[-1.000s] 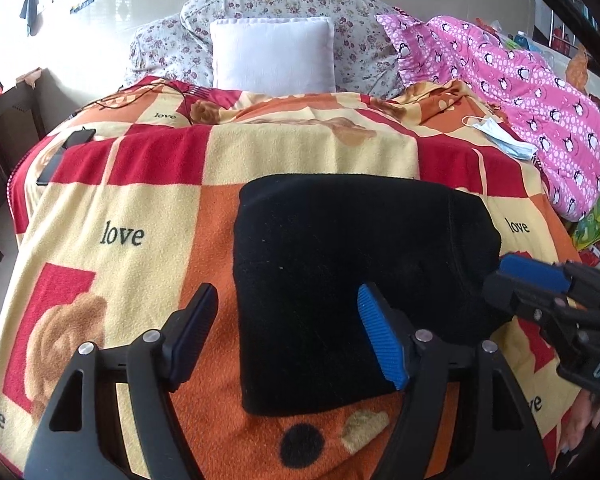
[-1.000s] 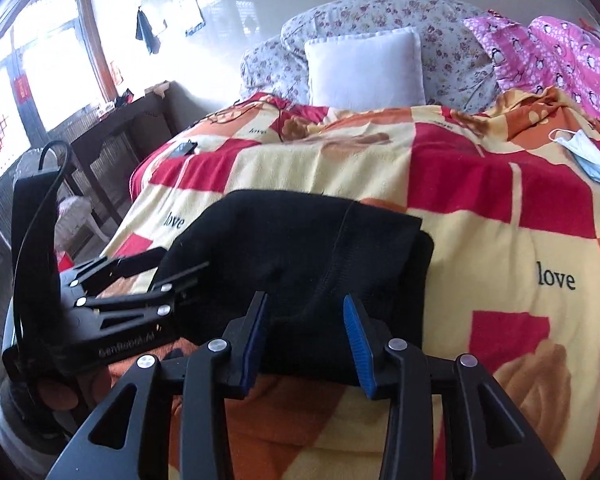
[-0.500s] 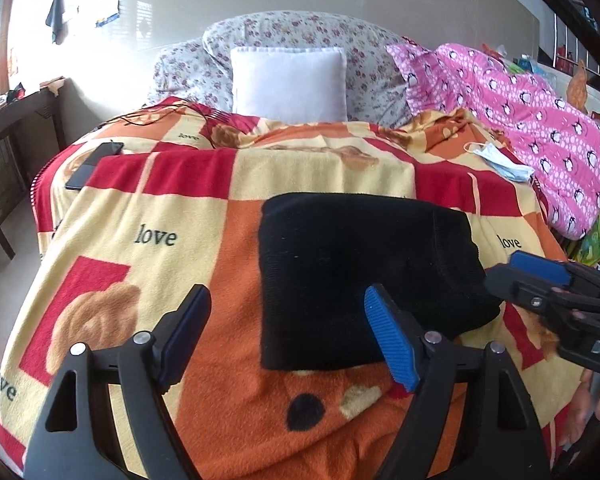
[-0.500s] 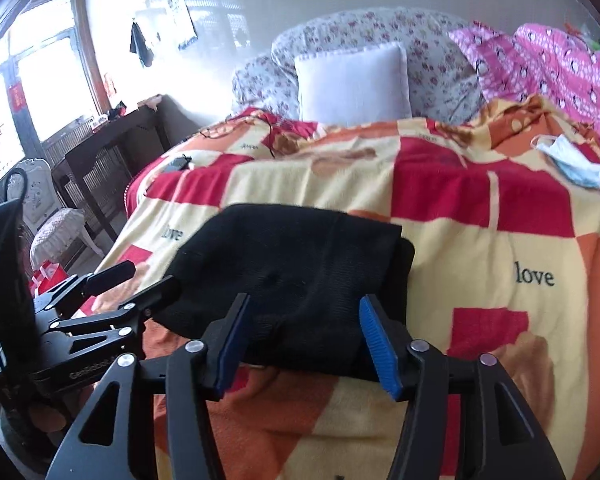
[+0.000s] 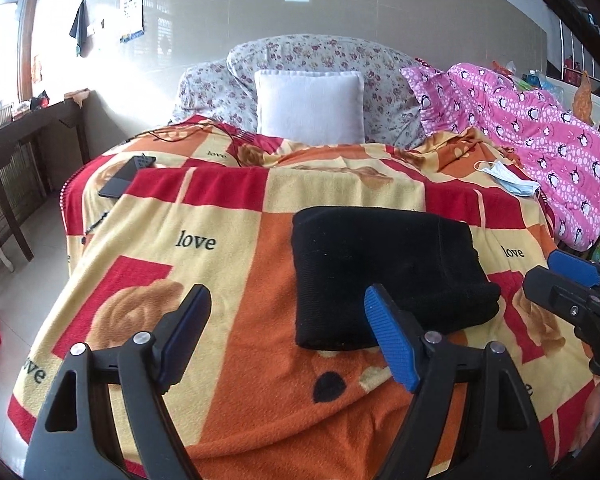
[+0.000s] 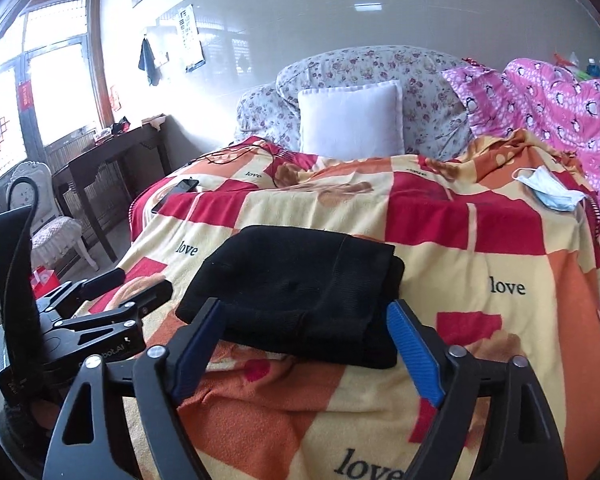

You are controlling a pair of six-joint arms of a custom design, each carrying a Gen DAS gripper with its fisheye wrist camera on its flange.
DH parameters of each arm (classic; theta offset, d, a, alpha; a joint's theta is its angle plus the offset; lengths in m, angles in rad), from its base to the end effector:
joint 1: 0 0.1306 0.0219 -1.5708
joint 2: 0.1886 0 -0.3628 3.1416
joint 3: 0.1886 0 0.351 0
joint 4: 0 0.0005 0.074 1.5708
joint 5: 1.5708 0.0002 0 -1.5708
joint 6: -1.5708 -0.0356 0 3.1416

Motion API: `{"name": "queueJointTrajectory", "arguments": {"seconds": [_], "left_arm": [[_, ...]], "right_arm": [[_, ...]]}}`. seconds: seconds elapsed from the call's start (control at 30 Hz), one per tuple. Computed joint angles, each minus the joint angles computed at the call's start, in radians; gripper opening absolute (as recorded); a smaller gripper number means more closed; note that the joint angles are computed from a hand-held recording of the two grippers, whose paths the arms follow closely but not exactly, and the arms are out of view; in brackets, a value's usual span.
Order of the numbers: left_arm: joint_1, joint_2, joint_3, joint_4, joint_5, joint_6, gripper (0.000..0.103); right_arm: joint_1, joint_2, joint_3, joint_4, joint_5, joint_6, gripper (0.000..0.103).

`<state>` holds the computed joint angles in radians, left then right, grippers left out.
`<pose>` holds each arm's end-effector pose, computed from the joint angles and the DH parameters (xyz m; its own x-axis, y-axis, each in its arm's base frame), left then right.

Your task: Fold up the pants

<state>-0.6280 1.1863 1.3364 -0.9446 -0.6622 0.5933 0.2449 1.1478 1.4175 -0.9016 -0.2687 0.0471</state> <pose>0.3117 -0.1999 0.4660 -0.5429 -0.1507 -0.8262 -0.2277 0.9733 -0.0280 0.3502 0.0968 0.5129 -0.5516 -0.1846 -0.8134 -0.4681 0.8757 0.1186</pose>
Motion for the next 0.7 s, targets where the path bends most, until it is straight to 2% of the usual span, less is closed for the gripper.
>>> {"name": "queueJointTrajectory", "arguments": {"seconds": [0.23,0.7], "left_arm": [[-0.037,0.019,0.020,-0.067,-0.088,0.012,0.080],[-0.037,-0.015,-0.022,-0.022,-0.068,0.022,0.080]], "right_arm": [[0.006,-0.023,-0.022,-0.008,0.014,-0.004,0.085],[0.026,-0.018,-0.021,-0.035,0.058,0.013,0.085]]}}
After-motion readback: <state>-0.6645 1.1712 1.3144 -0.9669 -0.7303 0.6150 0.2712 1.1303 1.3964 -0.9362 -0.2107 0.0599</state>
